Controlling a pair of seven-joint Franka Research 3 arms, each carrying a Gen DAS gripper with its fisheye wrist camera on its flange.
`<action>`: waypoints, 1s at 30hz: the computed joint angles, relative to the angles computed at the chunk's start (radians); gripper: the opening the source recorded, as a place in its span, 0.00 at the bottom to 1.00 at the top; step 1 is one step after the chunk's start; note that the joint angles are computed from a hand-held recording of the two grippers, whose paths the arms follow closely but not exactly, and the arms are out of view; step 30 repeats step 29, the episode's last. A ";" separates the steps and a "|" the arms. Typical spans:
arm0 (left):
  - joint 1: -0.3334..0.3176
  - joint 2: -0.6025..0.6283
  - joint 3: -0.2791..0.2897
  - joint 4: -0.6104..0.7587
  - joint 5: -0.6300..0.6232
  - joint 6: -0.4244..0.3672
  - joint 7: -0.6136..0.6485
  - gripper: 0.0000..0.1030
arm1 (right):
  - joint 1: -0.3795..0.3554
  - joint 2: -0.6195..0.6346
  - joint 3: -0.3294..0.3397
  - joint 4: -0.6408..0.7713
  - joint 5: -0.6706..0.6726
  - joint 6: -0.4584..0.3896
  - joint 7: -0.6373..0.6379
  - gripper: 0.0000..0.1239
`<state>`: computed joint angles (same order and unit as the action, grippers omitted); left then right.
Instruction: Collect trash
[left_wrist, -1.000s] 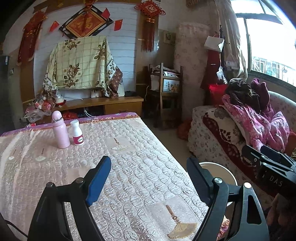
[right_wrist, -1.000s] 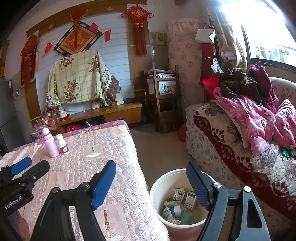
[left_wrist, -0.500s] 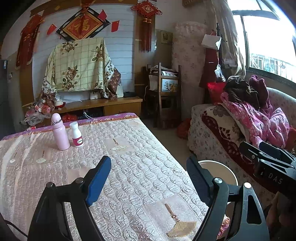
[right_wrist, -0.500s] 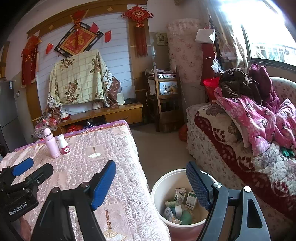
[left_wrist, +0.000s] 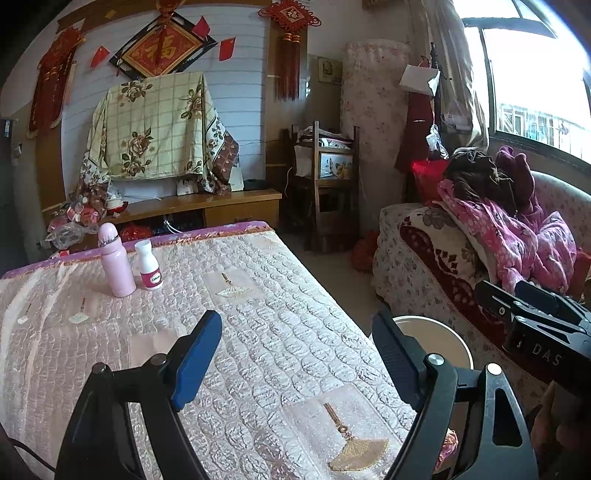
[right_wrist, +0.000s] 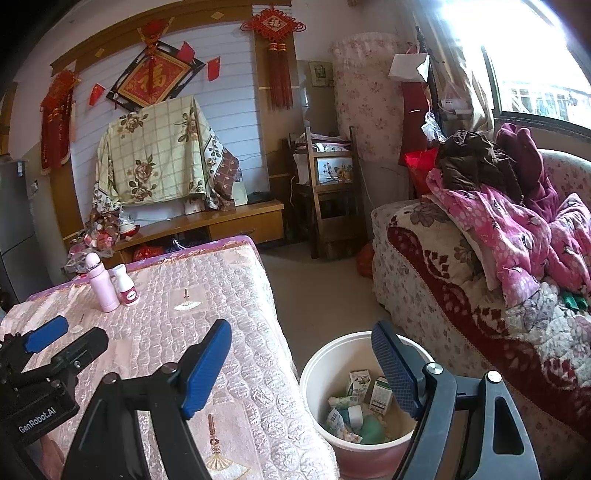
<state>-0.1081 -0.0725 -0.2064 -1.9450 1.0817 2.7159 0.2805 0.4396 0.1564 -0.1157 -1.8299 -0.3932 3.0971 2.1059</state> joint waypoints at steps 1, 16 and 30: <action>0.000 0.001 0.000 0.002 0.001 0.000 -0.001 0.81 | 0.011 0.001 -0.016 0.003 -0.022 0.001 0.020 0.65; -0.013 0.020 0.005 0.018 -0.035 0.020 0.016 0.81 | -0.008 -0.001 -0.001 -0.002 0.004 -0.004 0.007 0.65; -0.005 0.024 0.016 0.006 -0.052 0.062 0.019 0.81 | -0.021 0.009 0.018 0.003 0.032 -0.024 -0.030 0.65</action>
